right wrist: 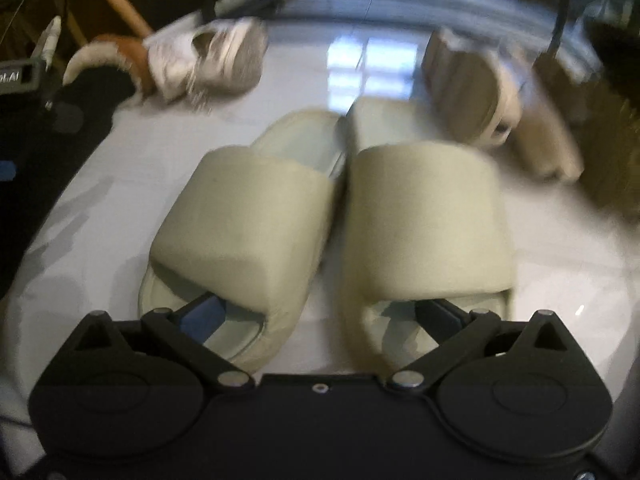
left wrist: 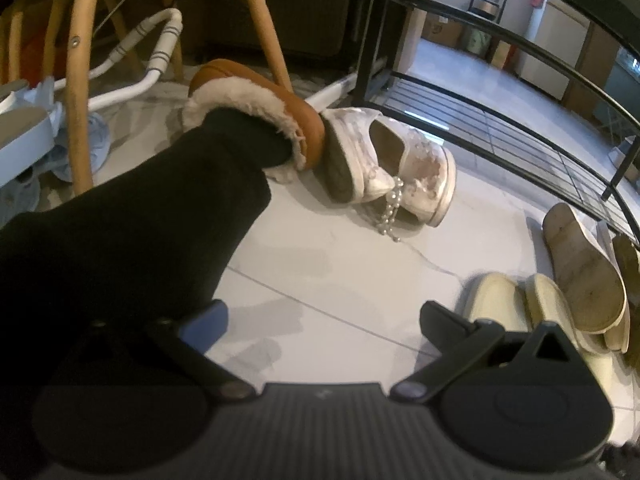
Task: Organize scattered shoes
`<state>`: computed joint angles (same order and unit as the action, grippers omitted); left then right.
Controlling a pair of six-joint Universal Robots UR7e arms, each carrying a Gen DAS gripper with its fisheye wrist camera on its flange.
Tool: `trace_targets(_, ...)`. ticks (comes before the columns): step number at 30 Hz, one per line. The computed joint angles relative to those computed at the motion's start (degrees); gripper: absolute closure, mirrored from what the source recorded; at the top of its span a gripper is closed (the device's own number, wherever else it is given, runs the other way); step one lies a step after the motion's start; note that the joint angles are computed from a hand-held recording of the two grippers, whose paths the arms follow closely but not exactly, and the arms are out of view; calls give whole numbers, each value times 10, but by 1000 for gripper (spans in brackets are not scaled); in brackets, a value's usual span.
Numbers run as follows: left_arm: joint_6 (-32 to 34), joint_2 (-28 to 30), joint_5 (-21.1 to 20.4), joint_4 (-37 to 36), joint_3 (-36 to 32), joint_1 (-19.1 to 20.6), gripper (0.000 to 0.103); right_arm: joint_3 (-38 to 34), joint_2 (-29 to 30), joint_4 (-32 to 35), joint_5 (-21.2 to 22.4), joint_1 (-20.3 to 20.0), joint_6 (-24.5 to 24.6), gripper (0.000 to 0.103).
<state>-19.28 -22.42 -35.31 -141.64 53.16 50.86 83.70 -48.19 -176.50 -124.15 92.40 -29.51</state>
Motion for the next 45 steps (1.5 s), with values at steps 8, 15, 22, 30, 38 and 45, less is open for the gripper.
trace_targets(8, 4, 4, -3, 11, -7, 0, 1, 17, -17, 4, 62, -23, 43, 0)
trace_targets(15, -3, 4, 0, 19, -7, 0, 1, 1, 24, -49, 18, -13, -32, 0)
trace_targets(22, -7, 5, 3, 30, -11, 1, 1, 12, 37, -121, 28, -16, -38, 0)
trace_targets(30, -15, 6, 4, 38, -13, 1, 1, 7, 51, -218, 92, -21, -170, 4)
trace_targets(38, -22, 9, 7, 60, -21, 3, 1, -22, 68, -192, 118, -33, -186, 21)
trace_targets(45, -30, 11, 6, 71, -26, 4, 1, -6, 65, -262, 179, -31, -300, 62)
